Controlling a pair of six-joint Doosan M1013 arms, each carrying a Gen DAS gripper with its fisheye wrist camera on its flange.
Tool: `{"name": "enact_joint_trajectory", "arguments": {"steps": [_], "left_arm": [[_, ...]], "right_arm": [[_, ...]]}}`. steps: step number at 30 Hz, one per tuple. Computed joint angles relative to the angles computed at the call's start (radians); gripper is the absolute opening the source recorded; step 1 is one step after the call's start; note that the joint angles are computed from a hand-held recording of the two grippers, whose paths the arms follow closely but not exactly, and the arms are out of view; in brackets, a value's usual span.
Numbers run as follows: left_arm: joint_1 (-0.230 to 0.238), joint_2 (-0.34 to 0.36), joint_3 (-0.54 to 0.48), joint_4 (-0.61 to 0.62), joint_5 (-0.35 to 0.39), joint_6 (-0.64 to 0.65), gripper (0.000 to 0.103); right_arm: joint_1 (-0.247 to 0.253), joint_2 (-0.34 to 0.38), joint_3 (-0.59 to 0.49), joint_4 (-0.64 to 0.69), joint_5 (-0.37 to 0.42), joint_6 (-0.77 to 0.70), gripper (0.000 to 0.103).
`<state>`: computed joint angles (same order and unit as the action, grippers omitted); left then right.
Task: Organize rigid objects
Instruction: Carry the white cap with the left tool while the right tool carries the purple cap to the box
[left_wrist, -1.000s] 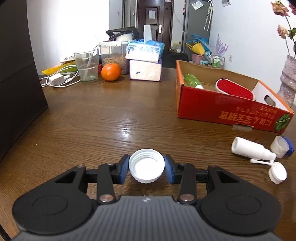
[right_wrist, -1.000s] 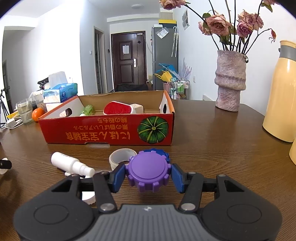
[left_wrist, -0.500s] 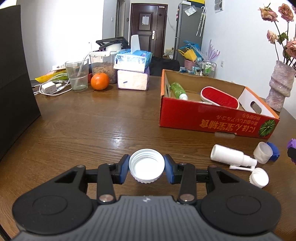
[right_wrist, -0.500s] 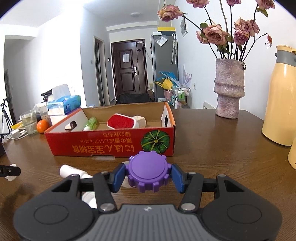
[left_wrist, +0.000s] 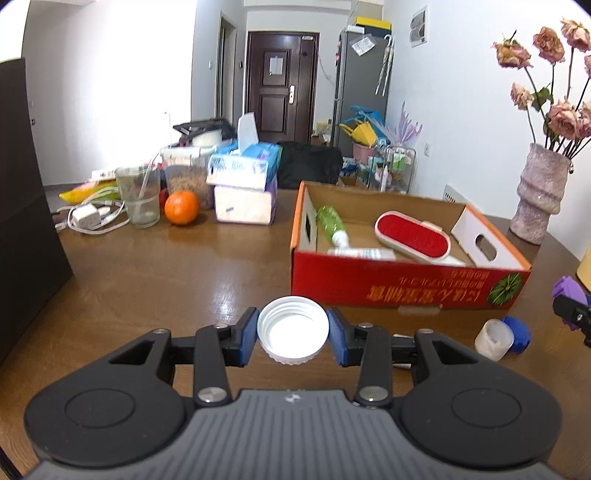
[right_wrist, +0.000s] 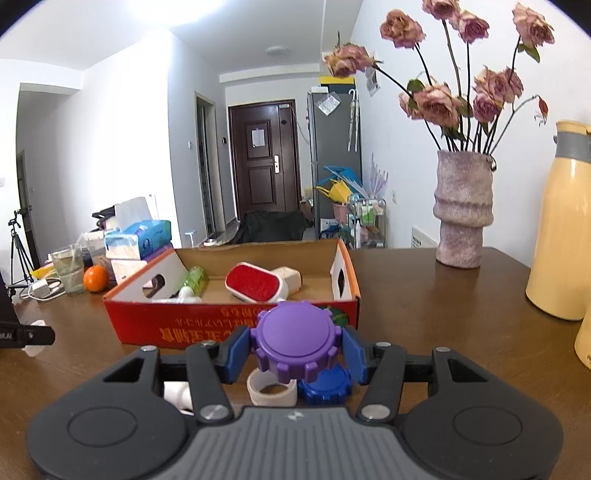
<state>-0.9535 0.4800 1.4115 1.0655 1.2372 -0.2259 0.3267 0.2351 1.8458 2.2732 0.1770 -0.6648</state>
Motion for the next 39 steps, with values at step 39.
{"name": "enact_joint_trajectory", "arguments": {"steps": [39], "left_arm": [[0.057,0.089,-0.19,0.096,-0.055,0.081,0.041]], "right_arm": [[0.015,0.061,-0.136,0.141,0.041,-0.119,0.053]]}}
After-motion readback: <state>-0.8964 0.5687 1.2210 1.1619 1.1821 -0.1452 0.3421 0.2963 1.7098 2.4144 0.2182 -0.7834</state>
